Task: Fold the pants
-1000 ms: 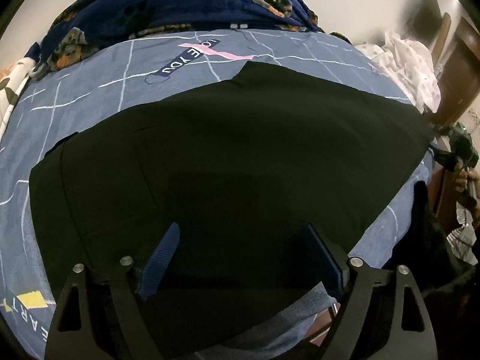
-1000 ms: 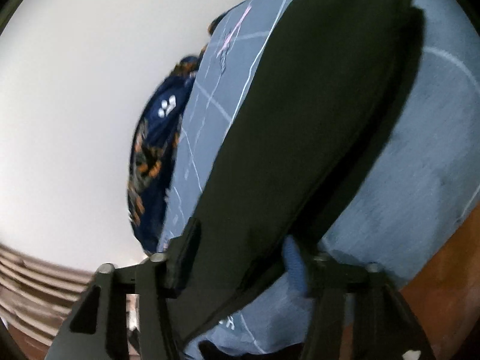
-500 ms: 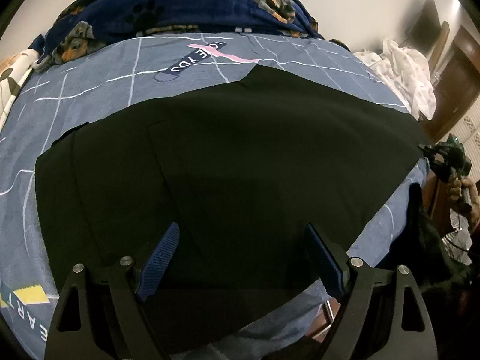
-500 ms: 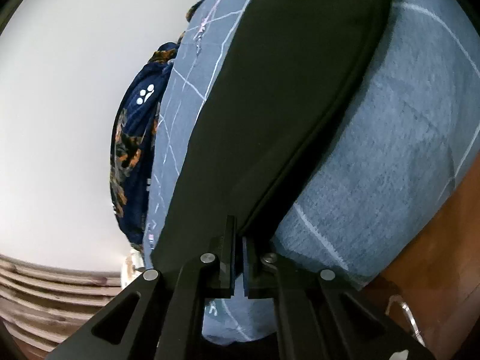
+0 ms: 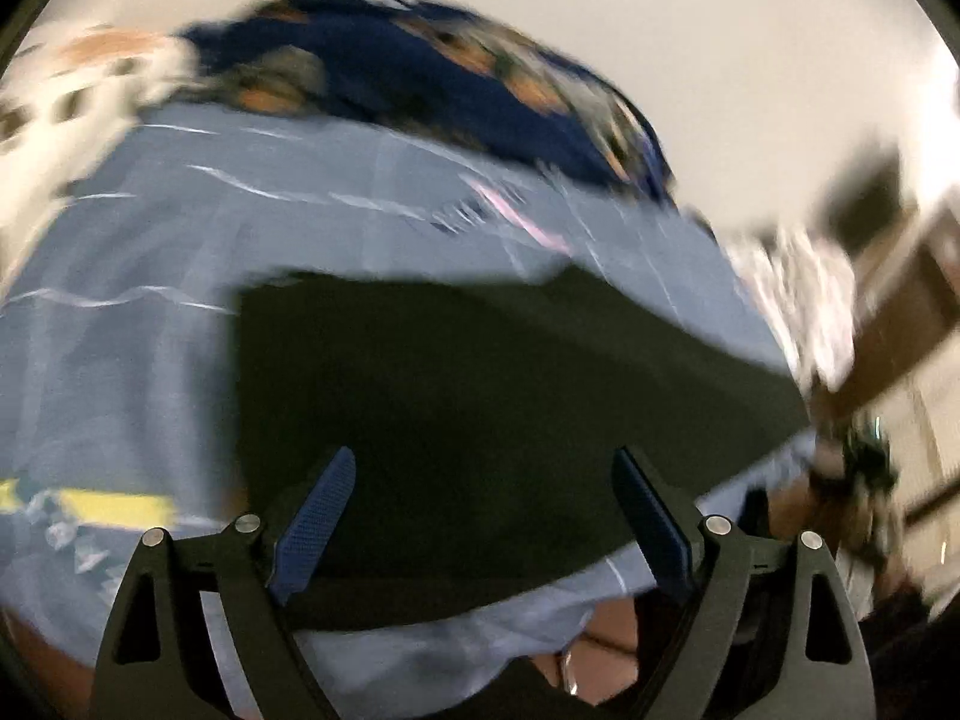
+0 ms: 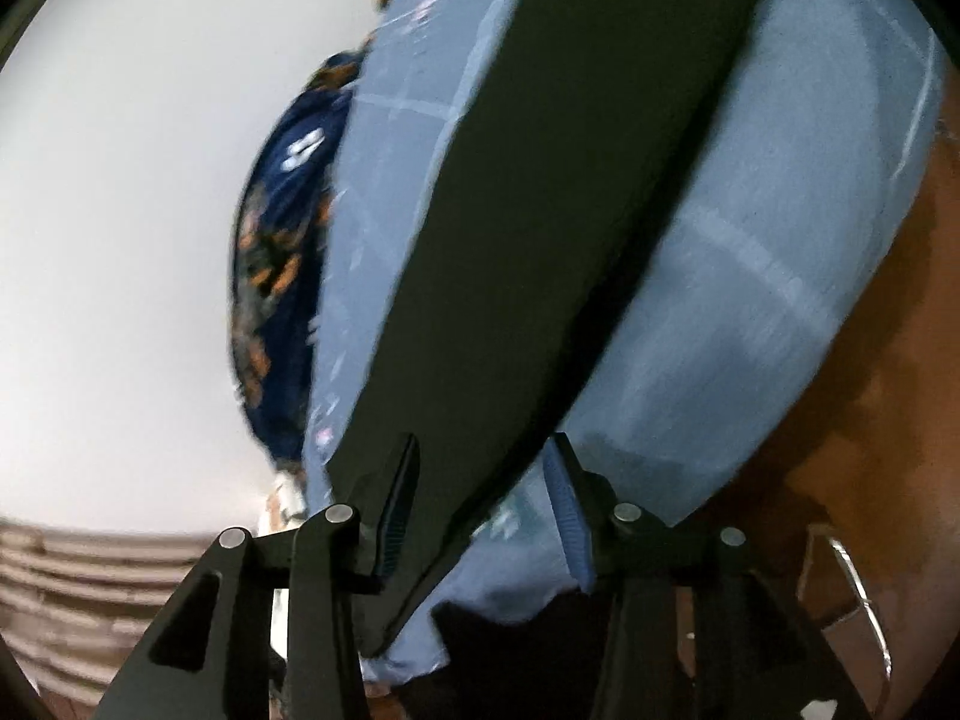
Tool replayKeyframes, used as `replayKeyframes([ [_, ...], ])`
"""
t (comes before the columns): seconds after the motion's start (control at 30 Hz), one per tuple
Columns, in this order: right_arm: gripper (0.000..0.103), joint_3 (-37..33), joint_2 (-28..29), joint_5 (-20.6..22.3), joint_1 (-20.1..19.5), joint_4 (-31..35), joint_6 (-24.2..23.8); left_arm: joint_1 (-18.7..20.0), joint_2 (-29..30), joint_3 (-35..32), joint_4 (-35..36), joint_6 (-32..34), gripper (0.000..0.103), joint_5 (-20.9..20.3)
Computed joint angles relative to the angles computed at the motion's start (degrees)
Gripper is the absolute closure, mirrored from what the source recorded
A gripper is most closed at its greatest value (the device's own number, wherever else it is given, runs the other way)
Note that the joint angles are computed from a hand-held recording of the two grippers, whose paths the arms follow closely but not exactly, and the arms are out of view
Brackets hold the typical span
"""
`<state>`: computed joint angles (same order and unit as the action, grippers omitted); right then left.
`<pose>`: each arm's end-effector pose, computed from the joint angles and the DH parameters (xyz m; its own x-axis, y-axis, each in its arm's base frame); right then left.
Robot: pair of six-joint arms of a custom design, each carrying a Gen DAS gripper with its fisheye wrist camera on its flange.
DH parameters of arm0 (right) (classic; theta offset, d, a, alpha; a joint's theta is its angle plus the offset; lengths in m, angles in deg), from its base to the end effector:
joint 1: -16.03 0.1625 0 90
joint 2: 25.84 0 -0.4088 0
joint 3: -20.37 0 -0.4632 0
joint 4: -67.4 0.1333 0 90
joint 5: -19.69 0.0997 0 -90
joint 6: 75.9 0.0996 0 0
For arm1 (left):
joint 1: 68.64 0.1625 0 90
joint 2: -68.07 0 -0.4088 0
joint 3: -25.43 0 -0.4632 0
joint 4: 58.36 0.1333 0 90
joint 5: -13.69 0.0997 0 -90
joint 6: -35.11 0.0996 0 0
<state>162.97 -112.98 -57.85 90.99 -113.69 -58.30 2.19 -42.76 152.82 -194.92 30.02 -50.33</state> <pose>0.0403 -0.4465 0.1683 -0.8662 0.3632 -0.3433 0.4960 0.7083 -0.5023 0.0260 -0.4640 0.3849 -0.9426 0.0154 -0.3335 0.2015 0.8226 -0.5317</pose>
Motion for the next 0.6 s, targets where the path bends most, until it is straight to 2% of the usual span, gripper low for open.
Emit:
replayKeyframes([
  [0.07, 0.061, -0.37, 2.40, 4.21, 0.98, -0.94, -0.46, 1.24, -2.02, -1.41, 3.93, -4.03, 0.024, 2.72],
  [0.13, 0.060, -1.81, 5.79, 7.86, 2.52, -1.00, -0.94, 3.35, -3.50, -3.00, 9.32, -6.49, 0.045, 3.33],
  [0.17, 0.059, -2.59, 6.81, 7.99, 3.45, -0.31, -1.52, 3.55, -4.15, -3.08, 11.03, -7.15, 0.047, 4.34],
  [0.2, 0.059, -4.02, 8.41, 6.98, 5.36, 0.95, -2.74, 3.80, -4.82, -3.01, 12.59, -7.58, 0.047, 5.02],
  [0.3, 0.058, -8.55, 13.24, 0.17, 12.34, 4.88, -7.13, 5.12, -6.75, -1.97, 15.58, -7.32, 0.047, 2.96],
  [0.37, 0.057, -10.31, 15.45, -0.01, 14.23, 6.59, -8.60, 5.60, -6.71, -1.49, 17.07, -7.94, 0.047, 2.18],
  [0.47, 0.050, -12.18, 18.16, -1.02, 16.63, 8.50, -10.13, 7.15, -6.42, -1.04, 18.27, -9.03, 0.047, -2.45],
  [0.6, 0.048, -13.38, 20.44, -2.36, 17.91, 9.85, -10.34, 7.53, -7.03, 0.25, 15.32, -9.19, 0.050, -5.41],
])
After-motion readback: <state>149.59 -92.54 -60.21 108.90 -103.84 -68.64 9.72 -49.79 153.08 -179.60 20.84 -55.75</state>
